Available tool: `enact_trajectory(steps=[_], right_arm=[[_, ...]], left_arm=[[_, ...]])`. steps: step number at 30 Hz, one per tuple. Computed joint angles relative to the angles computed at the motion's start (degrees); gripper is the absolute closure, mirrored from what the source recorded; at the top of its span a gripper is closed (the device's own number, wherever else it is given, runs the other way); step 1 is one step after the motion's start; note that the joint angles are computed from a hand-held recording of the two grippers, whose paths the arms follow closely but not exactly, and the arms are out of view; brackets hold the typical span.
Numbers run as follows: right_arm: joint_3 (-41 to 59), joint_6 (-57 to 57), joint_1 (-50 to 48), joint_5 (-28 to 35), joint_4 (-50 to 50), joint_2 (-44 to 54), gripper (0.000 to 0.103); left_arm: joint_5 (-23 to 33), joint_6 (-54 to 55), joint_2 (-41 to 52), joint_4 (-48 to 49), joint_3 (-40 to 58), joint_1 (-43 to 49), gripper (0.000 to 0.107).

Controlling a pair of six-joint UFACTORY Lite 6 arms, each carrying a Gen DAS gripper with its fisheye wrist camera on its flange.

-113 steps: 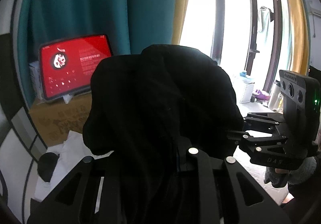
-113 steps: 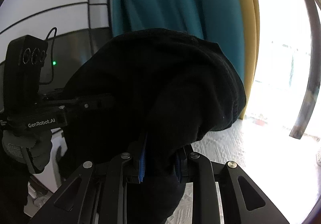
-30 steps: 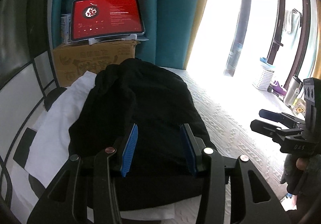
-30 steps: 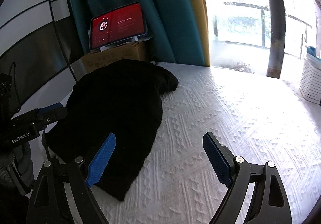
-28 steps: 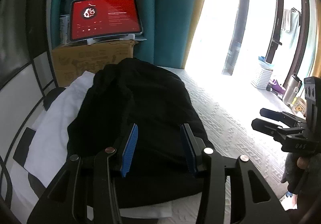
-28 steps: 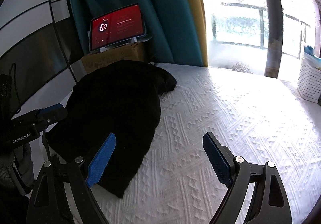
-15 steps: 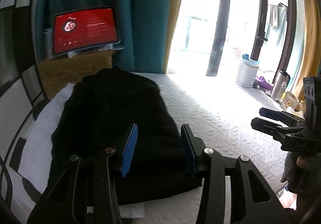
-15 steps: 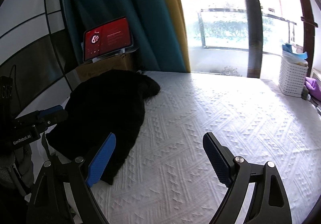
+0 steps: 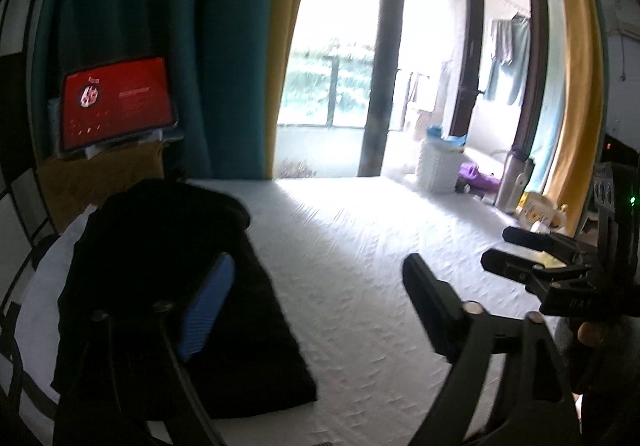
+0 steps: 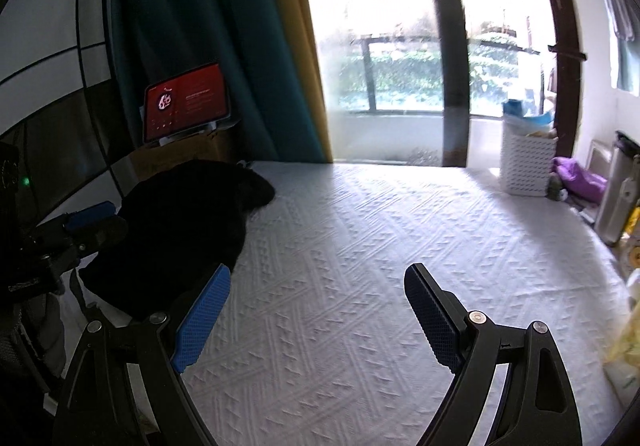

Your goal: Fold small clothes

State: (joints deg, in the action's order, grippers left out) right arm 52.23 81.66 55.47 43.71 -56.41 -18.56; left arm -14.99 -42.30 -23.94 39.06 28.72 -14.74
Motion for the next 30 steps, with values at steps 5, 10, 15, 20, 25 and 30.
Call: enact_trajectory(steps=[5,10,15,20,25,30], right_arm=[[0.29,-0.42,4.05,8.30,-0.78,-4.45,0.013],[1.65,-0.85,8.41,16.99,-2.55,-7.85,0.013],[3.21,-0.98,13.05,25.03,-5.21,-10.22,0.013],[5.31,-1.56,16.86,30.79,-7.60,-10.79,0.000],[8.87,-2.24,20.99,36.15,-9.93,-9.09,0.000],[12.26,-2.05,22.87,38.62,-12.58,-6.62,0.000]], left_arm=[[0.29,9.83,-3.41,-11.67,-0.41,-4.34,0.016],[-0.71,26.04,-5.90,-29.54,-0.61,-8.69,0.010],[-2.38,43.39,-9.53,-46.86,-1.55,-13.33,0.005],[-4.90,56.45,-12.08,-60.30,-2.14,-16.26,0.005],[-8.52,68.75,-14.53,-73.74,-2.85,-18.25,0.005],[-11.03,68.86,-16.82,-74.09,-4.52,-16.93,0.005]])
